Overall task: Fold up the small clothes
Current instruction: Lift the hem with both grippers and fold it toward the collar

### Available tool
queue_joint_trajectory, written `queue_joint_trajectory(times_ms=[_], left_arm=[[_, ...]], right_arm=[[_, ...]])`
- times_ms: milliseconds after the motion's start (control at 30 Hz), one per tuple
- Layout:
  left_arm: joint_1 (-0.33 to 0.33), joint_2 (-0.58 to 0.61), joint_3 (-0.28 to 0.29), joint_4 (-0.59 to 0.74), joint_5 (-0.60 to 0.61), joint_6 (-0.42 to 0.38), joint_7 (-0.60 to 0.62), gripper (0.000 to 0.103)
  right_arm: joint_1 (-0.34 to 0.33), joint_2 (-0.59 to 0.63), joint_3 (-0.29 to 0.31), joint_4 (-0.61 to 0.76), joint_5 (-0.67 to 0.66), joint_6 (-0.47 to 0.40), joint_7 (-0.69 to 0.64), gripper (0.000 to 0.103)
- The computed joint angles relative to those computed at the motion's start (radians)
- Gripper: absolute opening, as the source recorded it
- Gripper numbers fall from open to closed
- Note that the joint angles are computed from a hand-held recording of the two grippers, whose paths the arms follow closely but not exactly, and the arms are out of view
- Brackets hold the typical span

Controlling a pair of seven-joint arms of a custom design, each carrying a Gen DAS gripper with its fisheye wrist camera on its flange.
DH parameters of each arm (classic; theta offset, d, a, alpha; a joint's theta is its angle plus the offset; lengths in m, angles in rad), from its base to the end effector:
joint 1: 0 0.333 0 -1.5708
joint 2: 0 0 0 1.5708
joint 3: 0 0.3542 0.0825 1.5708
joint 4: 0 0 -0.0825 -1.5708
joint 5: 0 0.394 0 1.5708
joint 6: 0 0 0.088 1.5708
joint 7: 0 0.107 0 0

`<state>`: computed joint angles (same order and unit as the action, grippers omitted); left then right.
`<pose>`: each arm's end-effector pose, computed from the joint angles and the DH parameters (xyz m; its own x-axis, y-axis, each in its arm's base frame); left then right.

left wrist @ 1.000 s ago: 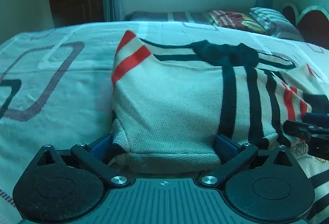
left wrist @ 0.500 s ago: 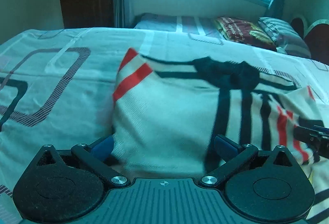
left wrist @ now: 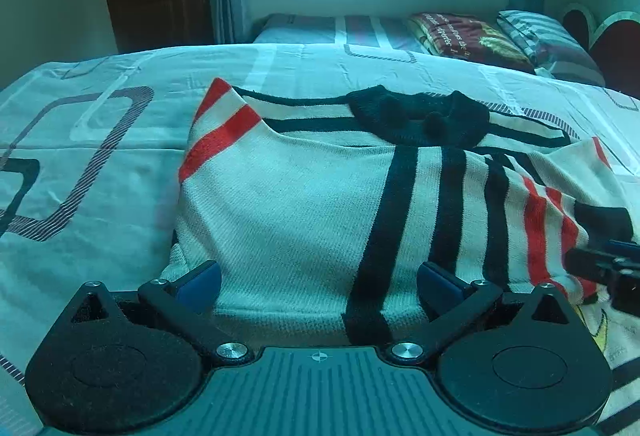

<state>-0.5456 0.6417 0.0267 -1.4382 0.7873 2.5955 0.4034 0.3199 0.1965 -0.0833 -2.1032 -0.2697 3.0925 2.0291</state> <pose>0.6755 -0.4077 0.3925 0.0604 -0.9982 -0.0045 -0.7294 -0.0410 -0.6829 0.6113 0.1730 0.4488 0.0955 -0.9894 -0.1091 -0.7081 0.0095 -0.7060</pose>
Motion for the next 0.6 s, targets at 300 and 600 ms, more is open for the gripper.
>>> queue_joint_trajectory(times_ms=[300,600], left_arm=[[0.002,-0.137,-0.027,-0.24,0.071,0.128,-0.045,0.103],[0.028,-0.313,-0.028,-0.519,0.274,0.159,-0.212,0.103]], right_arm=[[0.102,-0.133,-0.075,-0.149,-0.255,0.011,0.273,0.058],[0.041,-0.229,0.015,-0.214,-0.753,-0.225,0.673,0.058]])
